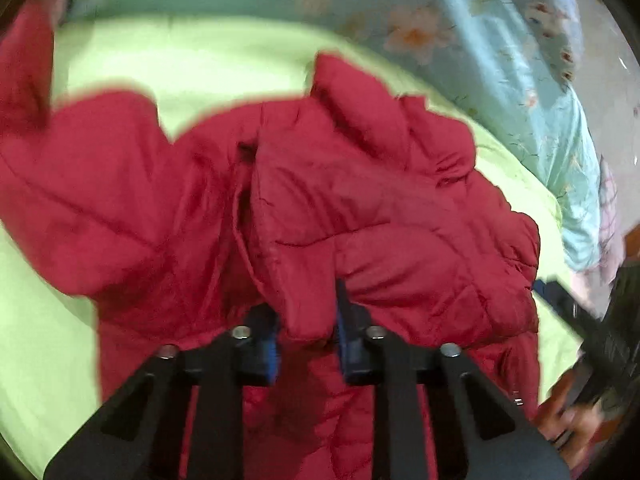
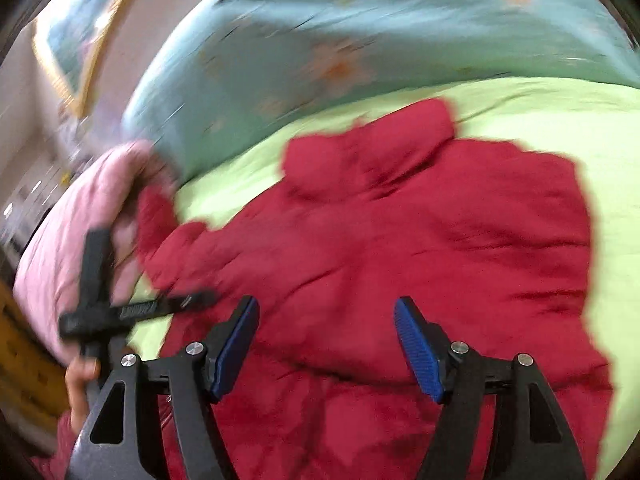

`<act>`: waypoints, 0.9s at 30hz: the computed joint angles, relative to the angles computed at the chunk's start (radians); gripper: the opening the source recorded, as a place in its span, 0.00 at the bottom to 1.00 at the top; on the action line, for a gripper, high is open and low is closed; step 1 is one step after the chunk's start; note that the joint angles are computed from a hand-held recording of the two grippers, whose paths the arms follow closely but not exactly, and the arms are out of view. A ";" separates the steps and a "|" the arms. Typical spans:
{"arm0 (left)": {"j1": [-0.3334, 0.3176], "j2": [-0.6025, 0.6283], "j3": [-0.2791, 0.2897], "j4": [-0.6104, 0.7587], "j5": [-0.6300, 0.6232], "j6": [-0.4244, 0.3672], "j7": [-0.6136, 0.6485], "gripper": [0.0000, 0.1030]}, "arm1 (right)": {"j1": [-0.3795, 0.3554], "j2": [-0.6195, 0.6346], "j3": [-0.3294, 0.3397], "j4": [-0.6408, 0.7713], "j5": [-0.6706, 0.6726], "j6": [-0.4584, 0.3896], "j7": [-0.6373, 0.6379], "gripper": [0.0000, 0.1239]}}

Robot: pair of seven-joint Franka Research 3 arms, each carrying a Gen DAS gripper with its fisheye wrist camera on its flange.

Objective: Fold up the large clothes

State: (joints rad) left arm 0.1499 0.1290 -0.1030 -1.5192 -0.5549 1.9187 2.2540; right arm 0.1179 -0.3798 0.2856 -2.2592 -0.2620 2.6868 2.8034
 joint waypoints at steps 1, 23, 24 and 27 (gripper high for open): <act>-0.003 -0.044 -0.002 -0.054 -0.002 0.077 0.047 0.17 | -0.007 -0.011 -0.003 -0.005 -0.005 -0.010 0.003 0.54; -0.036 0.017 -0.021 -0.083 0.112 0.123 0.057 0.23 | 0.080 0.122 -0.061 0.133 -0.131 -0.283 -0.020 0.50; -0.038 0.017 -0.023 -0.084 0.110 0.125 0.055 0.23 | 0.094 0.154 -0.067 0.157 -0.106 -0.335 -0.058 0.49; -0.030 0.017 -0.018 -0.078 0.098 0.104 0.054 0.26 | 0.115 0.189 -0.093 0.149 -0.084 -0.327 -0.076 0.50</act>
